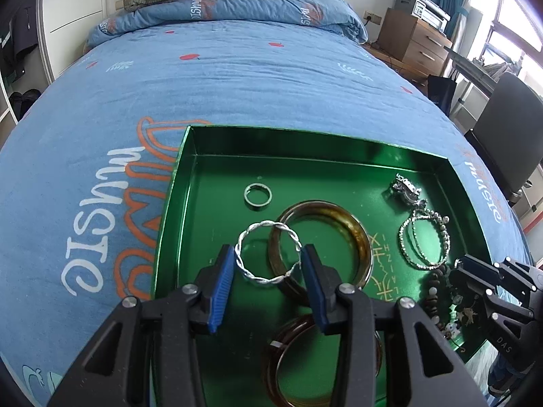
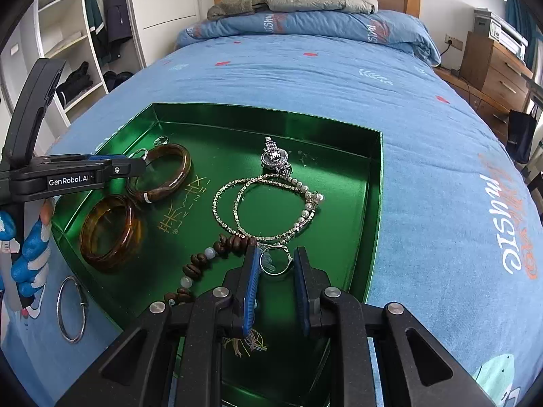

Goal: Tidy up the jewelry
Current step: 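Lower the twisted bangle into the tray and open the left tool while the right tool moves back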

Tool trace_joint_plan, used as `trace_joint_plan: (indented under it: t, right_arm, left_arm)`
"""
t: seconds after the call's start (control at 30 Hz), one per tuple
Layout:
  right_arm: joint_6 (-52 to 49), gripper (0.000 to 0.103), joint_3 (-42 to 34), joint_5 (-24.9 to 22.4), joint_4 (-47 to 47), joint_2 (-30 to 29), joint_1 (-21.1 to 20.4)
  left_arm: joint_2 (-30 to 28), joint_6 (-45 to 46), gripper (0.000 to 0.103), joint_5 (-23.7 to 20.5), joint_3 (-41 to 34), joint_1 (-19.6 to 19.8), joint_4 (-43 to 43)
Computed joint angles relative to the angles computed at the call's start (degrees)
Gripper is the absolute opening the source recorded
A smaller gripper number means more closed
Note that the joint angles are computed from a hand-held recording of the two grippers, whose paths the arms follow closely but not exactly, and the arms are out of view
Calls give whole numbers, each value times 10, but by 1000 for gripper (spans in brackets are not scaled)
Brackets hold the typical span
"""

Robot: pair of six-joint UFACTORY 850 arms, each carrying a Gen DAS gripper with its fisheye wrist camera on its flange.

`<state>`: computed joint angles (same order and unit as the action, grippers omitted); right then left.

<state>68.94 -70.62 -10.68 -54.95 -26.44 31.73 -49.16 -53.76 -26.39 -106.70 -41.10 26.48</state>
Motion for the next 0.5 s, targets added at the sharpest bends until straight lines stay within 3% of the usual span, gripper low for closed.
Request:
trace_joint_plan:
  t: [0.27, 0.5]
  right_arm:
    - [-77, 24, -1, 0, 94, 2, -5]
    - [68, 29, 33, -17, -38, 48, 10]
  left_arm:
    - [15, 35, 39, 9, 14, 7, -50]
    - [70, -23, 39, 2, 58, -8, 22]
